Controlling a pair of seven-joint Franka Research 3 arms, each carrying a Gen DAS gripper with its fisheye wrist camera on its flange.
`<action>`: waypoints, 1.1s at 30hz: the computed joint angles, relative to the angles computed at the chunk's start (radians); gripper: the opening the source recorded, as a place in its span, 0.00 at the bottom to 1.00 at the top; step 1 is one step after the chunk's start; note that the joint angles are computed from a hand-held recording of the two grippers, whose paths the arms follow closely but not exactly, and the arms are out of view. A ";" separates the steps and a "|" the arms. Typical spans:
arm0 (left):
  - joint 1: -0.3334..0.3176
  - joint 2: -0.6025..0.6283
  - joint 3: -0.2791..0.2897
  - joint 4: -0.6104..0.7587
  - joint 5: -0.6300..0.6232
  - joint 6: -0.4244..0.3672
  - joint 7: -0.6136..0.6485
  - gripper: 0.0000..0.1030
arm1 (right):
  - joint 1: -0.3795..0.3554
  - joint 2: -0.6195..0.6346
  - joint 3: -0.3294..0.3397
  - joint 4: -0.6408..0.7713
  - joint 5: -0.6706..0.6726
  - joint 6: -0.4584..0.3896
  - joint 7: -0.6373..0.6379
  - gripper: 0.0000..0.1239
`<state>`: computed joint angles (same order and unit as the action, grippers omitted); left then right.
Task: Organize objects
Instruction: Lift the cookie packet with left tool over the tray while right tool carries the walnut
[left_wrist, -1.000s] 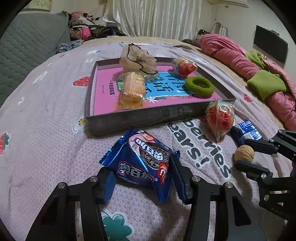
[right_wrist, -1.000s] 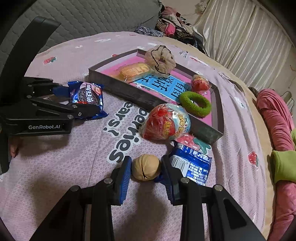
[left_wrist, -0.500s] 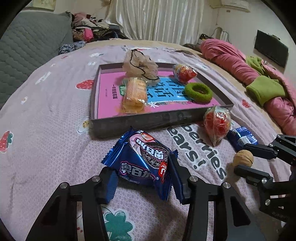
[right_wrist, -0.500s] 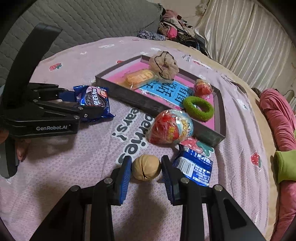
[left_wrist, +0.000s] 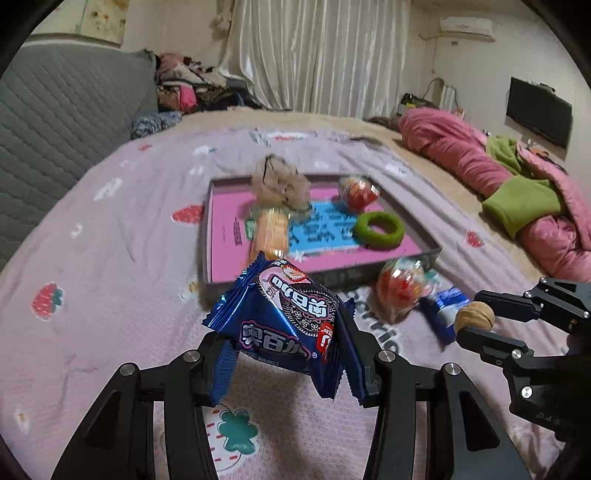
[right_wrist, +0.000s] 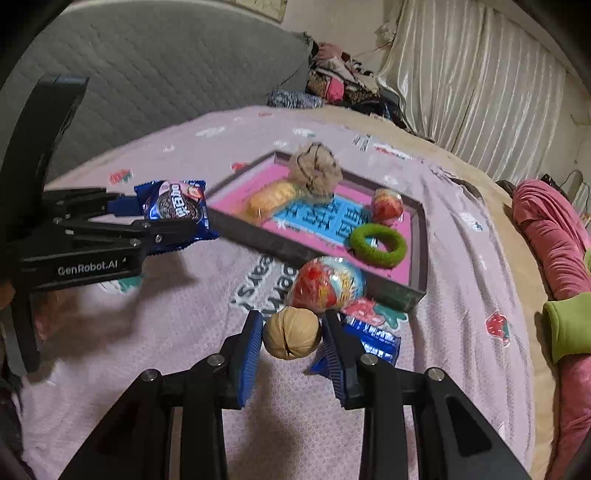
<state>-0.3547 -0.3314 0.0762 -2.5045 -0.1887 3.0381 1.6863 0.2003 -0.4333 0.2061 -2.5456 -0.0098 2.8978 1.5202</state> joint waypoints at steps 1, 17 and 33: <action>0.015 -0.016 -0.014 -0.003 0.010 -0.004 -0.012 0.50 | 0.025 -0.011 -0.023 -0.005 0.023 0.005 -0.016 0.27; 0.076 -0.079 -0.057 0.078 0.130 -0.070 -0.131 0.50 | 0.038 -0.111 -0.075 0.024 0.165 0.052 -0.115 0.27; 0.167 0.078 -0.135 0.308 0.206 -0.065 -0.195 0.50 | -0.050 0.017 -0.056 0.217 0.125 0.080 -0.108 0.27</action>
<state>-0.1874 -0.2538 -0.0584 -2.1960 0.0173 2.9735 1.4914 0.1501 -0.4168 0.1496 -2.3286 0.1150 2.9781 1.4122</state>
